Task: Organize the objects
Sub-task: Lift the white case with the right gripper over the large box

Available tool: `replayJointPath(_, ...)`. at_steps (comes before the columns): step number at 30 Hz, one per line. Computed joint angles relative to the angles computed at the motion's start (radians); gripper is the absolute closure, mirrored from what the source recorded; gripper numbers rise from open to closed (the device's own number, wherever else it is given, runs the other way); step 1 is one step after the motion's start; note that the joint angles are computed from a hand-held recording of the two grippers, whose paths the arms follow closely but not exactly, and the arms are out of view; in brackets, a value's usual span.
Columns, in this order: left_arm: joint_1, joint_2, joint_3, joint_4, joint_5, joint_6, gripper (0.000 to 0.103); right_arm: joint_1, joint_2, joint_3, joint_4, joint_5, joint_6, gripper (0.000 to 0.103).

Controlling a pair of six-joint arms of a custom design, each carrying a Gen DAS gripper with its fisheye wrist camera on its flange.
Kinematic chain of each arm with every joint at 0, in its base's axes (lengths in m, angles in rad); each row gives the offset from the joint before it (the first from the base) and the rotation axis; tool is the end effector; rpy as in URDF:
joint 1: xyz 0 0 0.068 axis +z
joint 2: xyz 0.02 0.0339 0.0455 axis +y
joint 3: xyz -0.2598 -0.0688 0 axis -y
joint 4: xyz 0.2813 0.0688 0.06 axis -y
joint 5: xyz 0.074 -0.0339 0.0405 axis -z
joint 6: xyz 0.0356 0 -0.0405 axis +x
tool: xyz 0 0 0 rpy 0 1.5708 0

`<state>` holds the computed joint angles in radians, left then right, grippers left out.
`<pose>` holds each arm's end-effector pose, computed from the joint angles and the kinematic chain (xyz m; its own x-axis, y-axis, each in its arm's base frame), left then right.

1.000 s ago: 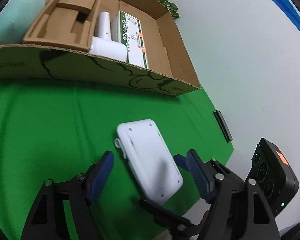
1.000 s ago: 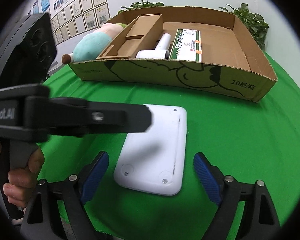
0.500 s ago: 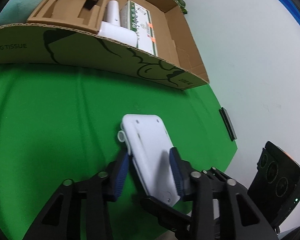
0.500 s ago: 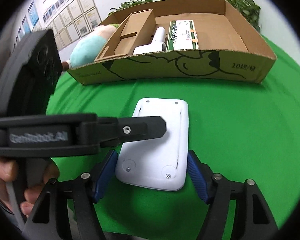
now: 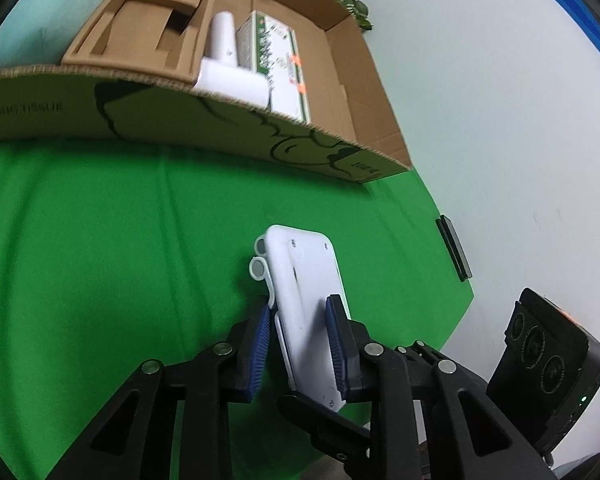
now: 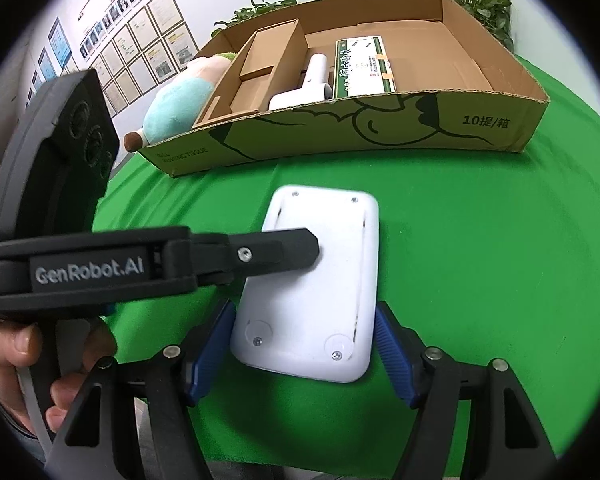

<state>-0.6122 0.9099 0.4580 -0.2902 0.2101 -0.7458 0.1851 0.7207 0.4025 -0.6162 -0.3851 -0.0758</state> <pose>0.1758 -0.1325 0.1762 -0.8730 -0.1979 -0.4458 0.1299 0.7866 -0.6037 0.1689 0.0452 0.1679 -0.7587 -0.2135 -0.6155 -0.4487 0.8561 0.2562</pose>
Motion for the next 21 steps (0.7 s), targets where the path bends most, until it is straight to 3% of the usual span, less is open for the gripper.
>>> replayJointPath(12, -0.031, -0.003, 0.192, -0.110, -0.119, 0.120, 0.080, 0.004, -0.010, 0.101, 0.050, 0.018, 0.022, 0.037)
replayJointPath(21, -0.006, 0.182, 0.462, -0.142, -0.135, 0.219, 0.080, -0.063, 0.131, 0.266, 0.106, -0.025, -0.024, 0.037)
